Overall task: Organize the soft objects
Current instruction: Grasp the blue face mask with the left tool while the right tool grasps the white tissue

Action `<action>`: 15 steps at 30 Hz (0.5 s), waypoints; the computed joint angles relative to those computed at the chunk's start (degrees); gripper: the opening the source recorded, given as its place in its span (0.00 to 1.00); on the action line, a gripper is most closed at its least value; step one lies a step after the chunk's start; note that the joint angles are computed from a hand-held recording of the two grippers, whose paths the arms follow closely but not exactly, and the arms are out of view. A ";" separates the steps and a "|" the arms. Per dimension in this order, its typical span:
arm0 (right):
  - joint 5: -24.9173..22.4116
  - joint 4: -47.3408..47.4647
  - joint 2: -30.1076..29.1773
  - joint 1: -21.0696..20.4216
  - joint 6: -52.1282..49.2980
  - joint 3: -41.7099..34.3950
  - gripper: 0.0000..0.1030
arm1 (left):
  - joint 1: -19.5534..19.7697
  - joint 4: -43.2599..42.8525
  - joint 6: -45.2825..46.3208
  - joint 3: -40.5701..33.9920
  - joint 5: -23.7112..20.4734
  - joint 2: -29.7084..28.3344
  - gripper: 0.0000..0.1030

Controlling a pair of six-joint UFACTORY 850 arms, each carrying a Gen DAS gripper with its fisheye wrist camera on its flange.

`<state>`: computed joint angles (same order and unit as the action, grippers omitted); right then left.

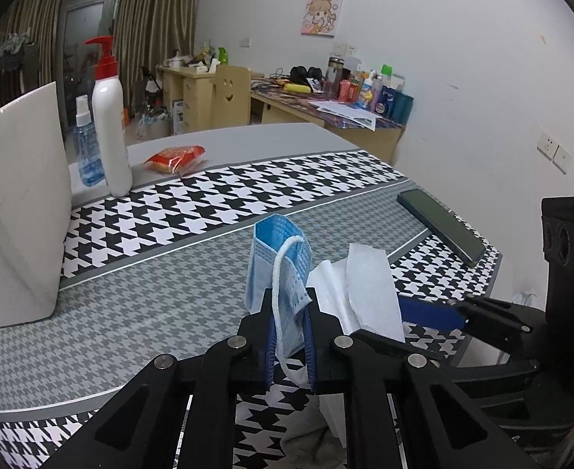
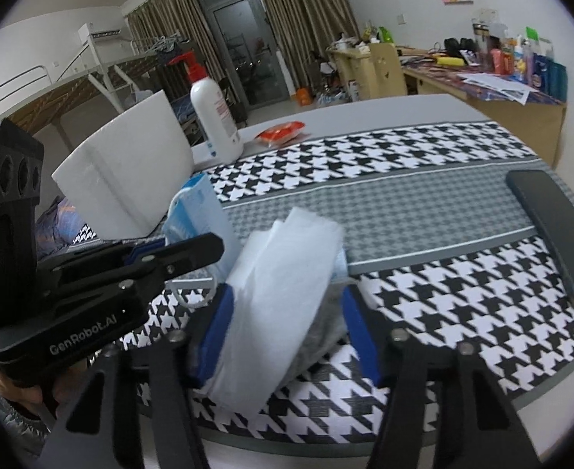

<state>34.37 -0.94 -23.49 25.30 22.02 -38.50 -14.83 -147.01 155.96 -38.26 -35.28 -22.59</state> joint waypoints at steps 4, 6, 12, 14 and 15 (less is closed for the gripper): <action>-1.41 0.90 -0.36 0.89 -2.05 -0.69 0.33 | 0.03 -0.78 0.57 -0.02 0.13 0.10 0.13; -2.03 3.31 -0.13 1.29 -4.43 -0.66 0.22 | 0.16 -1.30 1.01 0.07 0.01 0.22 0.13; -1.41 5.31 2.34 0.75 -5.78 1.17 0.11 | 0.97 -1.78 1.18 0.85 -0.59 1.25 0.13; -0.90 7.15 3.31 0.79 -7.18 1.76 0.10 | 1.18 -2.41 1.77 1.26 -0.74 1.87 0.13; -0.54 7.50 3.79 0.79 -7.40 2.09 0.10 | 1.34 -2.75 2.05 1.54 -0.93 2.22 0.13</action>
